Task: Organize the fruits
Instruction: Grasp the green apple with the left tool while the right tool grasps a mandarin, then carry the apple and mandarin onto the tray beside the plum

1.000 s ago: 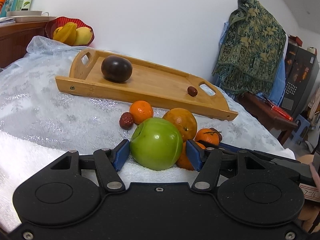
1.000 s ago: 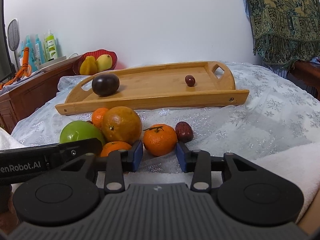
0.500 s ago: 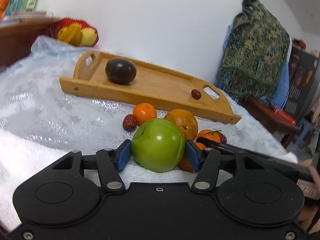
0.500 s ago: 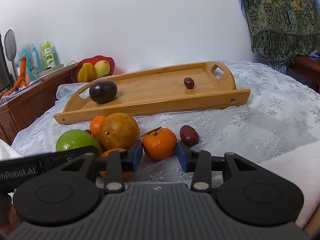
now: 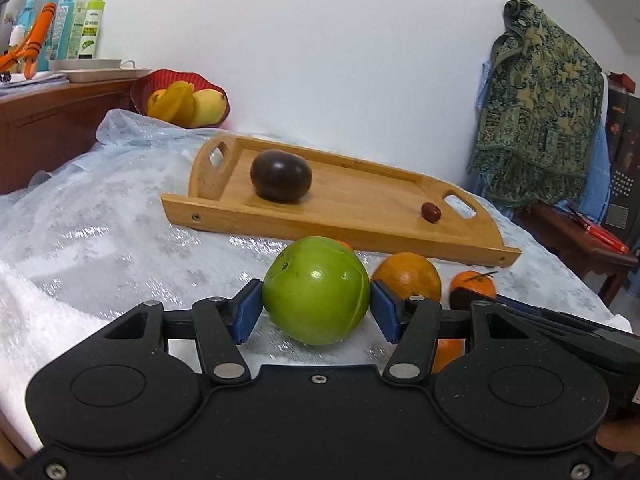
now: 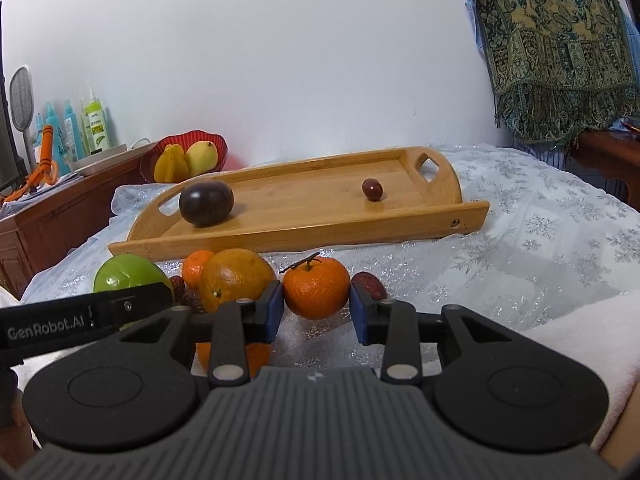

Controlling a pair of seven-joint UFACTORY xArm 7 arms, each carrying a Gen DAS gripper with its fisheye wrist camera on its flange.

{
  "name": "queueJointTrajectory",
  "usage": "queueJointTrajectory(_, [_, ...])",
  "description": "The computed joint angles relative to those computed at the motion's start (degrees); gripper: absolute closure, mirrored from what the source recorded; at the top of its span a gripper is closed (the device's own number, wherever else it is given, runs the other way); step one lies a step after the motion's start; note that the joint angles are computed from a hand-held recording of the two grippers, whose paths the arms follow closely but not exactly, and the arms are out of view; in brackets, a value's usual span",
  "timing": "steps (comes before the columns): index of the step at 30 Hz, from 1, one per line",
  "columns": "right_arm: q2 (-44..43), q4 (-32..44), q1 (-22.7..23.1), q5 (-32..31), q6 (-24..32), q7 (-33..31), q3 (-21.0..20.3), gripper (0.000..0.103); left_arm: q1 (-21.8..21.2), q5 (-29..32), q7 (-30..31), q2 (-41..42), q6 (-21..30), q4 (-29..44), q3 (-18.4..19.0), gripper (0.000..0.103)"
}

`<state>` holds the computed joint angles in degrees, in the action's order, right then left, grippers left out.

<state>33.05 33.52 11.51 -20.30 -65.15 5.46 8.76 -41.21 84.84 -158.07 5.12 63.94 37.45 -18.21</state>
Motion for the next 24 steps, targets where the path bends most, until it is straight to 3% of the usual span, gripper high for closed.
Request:
queueJointTrajectory(11, [-1.16, 1.44, 0.04, 0.33, -0.80, -0.62, -0.32, 0.064, 2.15, 0.58, 6.71, -4.41, 0.78, -1.20, 0.36, 0.047])
queueJointTrajectory(24, [-2.47, 11.00, -2.21, -4.31, 6.00, 3.99, -0.38, 0.064, 10.84, 8.68, 11.56, -10.07, -5.82, -2.05, 2.81, 0.047])
